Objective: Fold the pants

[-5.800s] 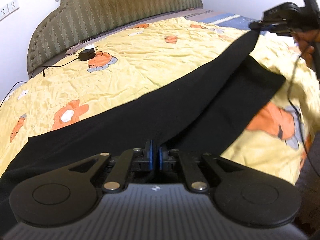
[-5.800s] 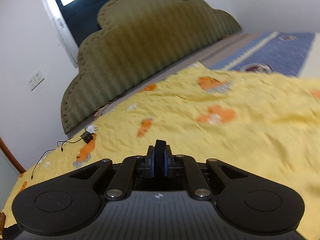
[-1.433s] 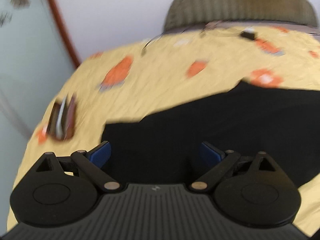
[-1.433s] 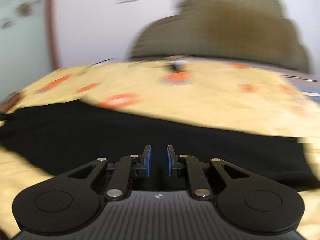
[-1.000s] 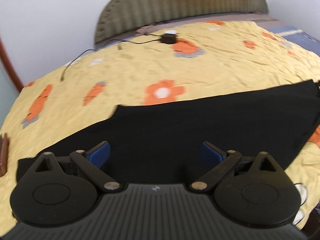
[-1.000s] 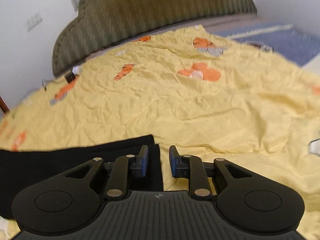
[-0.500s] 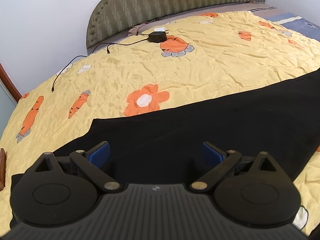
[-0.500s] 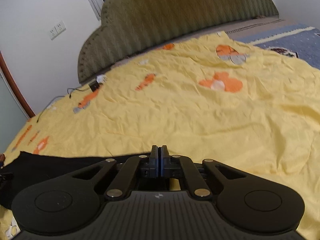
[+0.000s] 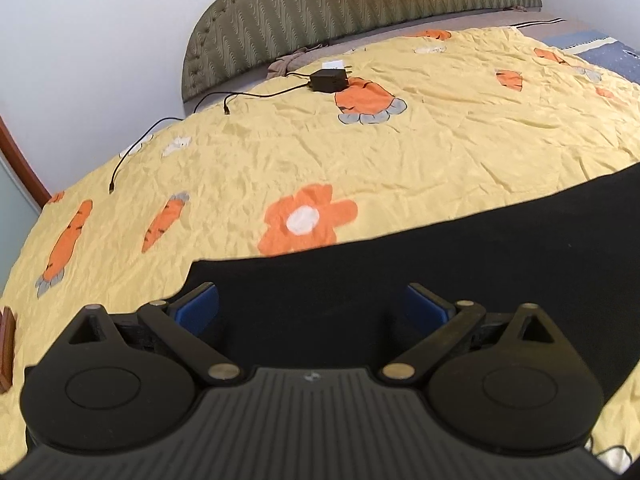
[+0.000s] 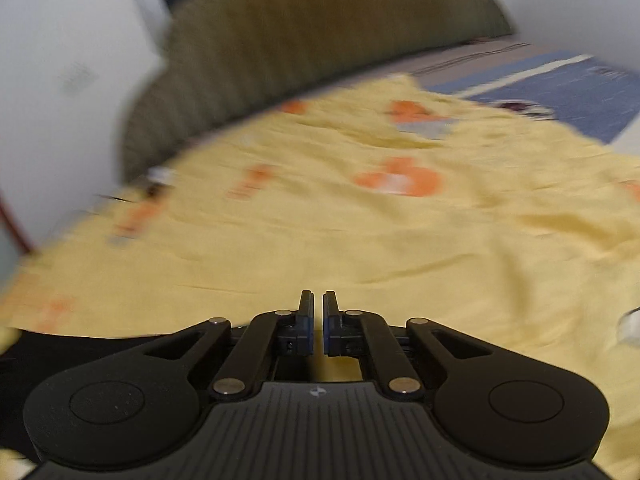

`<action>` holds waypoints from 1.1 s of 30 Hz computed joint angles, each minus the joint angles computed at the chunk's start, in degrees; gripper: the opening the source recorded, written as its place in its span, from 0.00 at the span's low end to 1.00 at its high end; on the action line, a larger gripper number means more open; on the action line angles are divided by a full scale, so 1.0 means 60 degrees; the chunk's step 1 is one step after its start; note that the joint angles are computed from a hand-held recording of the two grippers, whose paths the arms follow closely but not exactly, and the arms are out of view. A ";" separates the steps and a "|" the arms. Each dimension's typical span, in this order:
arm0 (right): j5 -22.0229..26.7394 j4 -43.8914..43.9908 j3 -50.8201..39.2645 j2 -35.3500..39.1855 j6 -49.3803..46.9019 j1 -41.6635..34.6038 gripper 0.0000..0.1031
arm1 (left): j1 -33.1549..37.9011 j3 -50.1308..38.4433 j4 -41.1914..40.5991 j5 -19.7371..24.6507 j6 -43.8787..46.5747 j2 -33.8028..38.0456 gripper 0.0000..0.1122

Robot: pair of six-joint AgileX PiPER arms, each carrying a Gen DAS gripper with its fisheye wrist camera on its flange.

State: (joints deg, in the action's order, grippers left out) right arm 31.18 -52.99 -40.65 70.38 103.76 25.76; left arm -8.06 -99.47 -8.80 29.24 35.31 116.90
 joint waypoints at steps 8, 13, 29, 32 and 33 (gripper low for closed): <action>-0.1175 0.3146 -0.2006 0.2857 -0.4493 -0.0442 0.04 | -0.0205 -0.2135 0.1948 0.0366 -0.1664 0.1820 0.89; 0.1228 0.1870 -0.3606 0.3530 -0.3700 0.0332 0.09 | -0.0151 -0.4777 0.2771 0.1297 -0.2417 0.3436 0.89; 0.2129 0.9236 -1.2510 0.9406 -1.7080 0.0635 0.10 | 0.1603 -0.5246 0.0975 0.1863 -0.0671 0.3204 0.89; 0.2675 0.9855 -1.3191 0.9729 -1.7666 0.0439 0.07 | 0.1668 -0.6369 0.0941 0.2556 -0.0629 0.3821 0.89; 0.2772 0.9938 -1.3270 0.9737 -1.7759 0.0430 0.03 | 0.1676 -0.6797 0.0877 0.2790 -0.0571 0.4057 0.89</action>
State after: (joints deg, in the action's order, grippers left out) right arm 47.81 6.64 -120.27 128.80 -2.80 28.35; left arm 1.99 -140.26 -3.54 45.98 31.89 141.24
